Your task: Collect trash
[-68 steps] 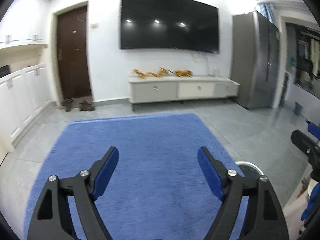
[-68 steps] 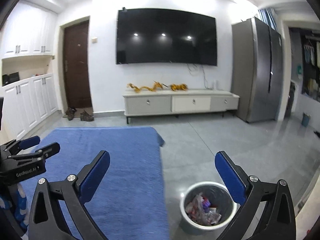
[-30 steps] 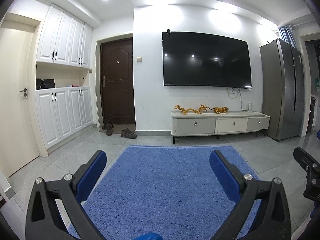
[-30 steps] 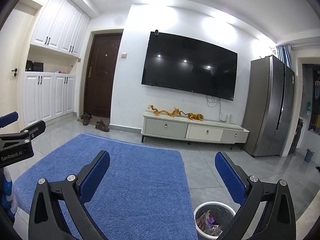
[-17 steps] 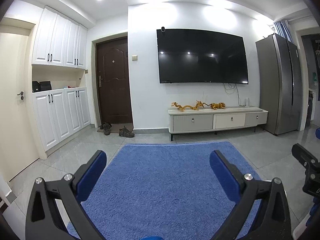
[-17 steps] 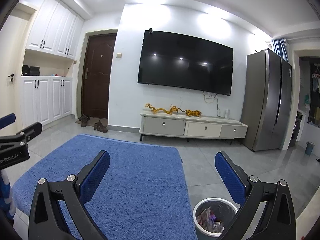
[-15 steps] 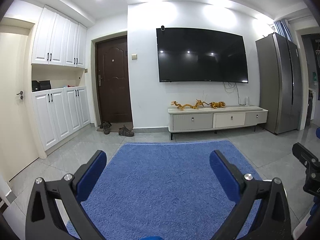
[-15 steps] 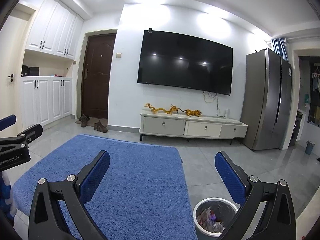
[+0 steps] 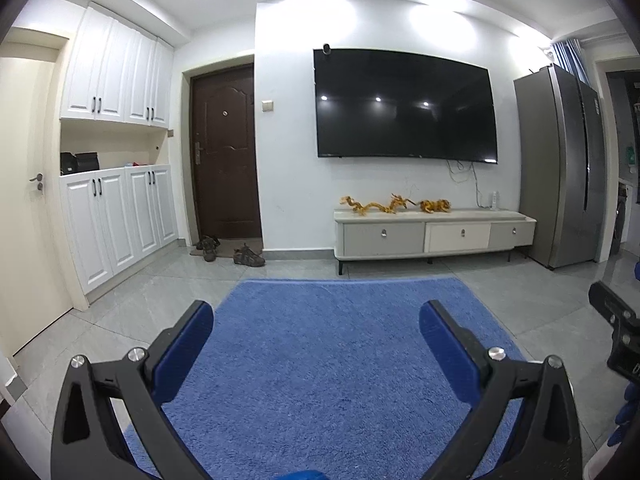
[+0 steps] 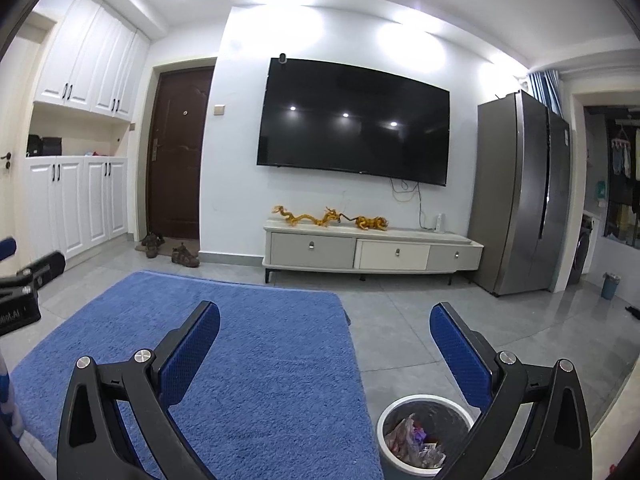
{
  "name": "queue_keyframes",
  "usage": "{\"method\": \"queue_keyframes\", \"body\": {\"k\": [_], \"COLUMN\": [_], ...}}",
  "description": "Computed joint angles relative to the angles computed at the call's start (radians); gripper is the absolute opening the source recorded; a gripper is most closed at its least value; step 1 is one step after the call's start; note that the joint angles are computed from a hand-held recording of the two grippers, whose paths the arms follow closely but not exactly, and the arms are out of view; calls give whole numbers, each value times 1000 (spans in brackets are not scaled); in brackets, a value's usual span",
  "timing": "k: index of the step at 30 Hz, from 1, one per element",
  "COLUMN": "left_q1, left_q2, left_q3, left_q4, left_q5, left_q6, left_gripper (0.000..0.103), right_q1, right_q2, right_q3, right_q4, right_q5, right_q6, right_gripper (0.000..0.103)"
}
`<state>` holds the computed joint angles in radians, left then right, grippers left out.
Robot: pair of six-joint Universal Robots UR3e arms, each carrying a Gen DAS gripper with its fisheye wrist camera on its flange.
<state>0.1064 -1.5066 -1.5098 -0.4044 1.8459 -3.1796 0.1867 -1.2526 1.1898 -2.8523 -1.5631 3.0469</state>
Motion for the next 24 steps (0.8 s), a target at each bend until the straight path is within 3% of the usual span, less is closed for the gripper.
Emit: {"method": "queue_keyframes", "body": {"k": [24], "left_q1": [40], "left_q2": [-96], "left_q3": [70], "left_q4": [-8], "left_q5": [-42], "left_q6": [7], "left_gripper": [103], "right_q1": [10], "right_q2": [124], "right_q3": [-150], "right_q4": [49], "right_q5": [-67], "right_q6": [24], "right_gripper": [103]}}
